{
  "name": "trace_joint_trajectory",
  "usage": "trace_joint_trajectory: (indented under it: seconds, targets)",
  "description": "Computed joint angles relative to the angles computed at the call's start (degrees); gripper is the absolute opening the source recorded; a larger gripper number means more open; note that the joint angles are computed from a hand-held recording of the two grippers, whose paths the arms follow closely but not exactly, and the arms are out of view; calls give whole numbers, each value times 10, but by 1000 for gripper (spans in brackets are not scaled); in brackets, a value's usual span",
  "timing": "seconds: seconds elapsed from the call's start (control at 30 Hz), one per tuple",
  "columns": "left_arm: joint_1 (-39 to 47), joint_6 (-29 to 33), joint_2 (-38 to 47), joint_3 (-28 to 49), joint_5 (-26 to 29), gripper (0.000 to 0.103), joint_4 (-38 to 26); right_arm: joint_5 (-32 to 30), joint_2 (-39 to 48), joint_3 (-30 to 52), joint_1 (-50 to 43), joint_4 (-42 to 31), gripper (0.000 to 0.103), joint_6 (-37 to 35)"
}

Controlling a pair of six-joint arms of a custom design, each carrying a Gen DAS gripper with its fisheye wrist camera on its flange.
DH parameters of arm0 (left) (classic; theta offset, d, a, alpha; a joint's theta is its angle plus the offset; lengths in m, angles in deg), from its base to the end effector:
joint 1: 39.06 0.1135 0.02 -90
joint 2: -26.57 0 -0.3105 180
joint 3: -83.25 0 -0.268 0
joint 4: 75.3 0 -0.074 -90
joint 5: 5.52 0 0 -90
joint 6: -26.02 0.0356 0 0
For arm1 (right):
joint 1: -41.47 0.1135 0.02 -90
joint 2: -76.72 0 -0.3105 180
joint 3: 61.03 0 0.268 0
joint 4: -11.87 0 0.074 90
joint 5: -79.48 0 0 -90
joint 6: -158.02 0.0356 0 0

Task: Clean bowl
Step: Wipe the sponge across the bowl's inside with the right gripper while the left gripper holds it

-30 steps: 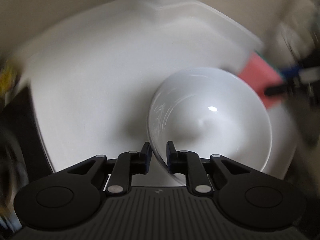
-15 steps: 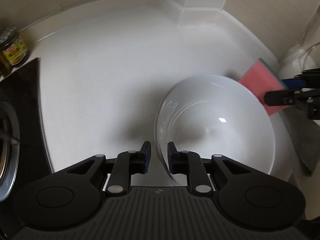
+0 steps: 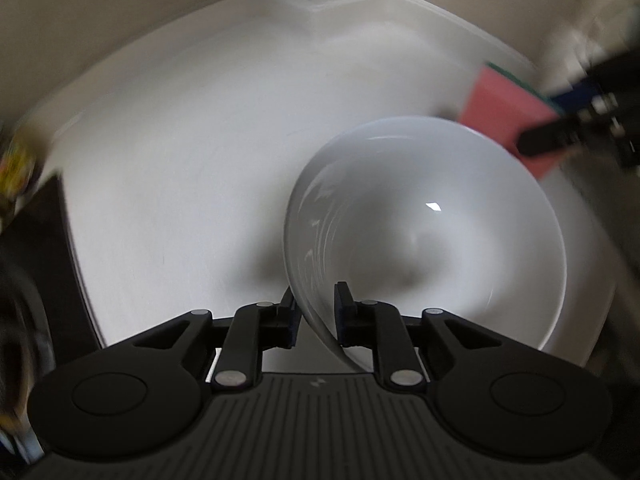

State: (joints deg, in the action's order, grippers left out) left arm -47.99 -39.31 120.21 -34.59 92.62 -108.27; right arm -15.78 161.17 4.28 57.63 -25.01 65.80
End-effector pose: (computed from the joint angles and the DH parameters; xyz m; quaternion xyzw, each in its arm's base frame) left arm 0.3108 -0.0539 0.1849 0.2962 0.9267 -0.0384 0.2280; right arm 0.2914 0.0878 0.2439 -0.1658 0.9409 0.0790 0.2844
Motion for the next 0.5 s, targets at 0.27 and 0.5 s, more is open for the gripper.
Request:
trace_joint_trajectory:
  seconds: [0.27, 0.5]
  targets:
    - [1, -20, 13, 19, -9, 19, -11, -3, -2, 0, -2, 1, 27, -12]
    - [22, -59, -7, -6, 9, 20, 5, 69, -127, -51, 33, 84, 27, 31]
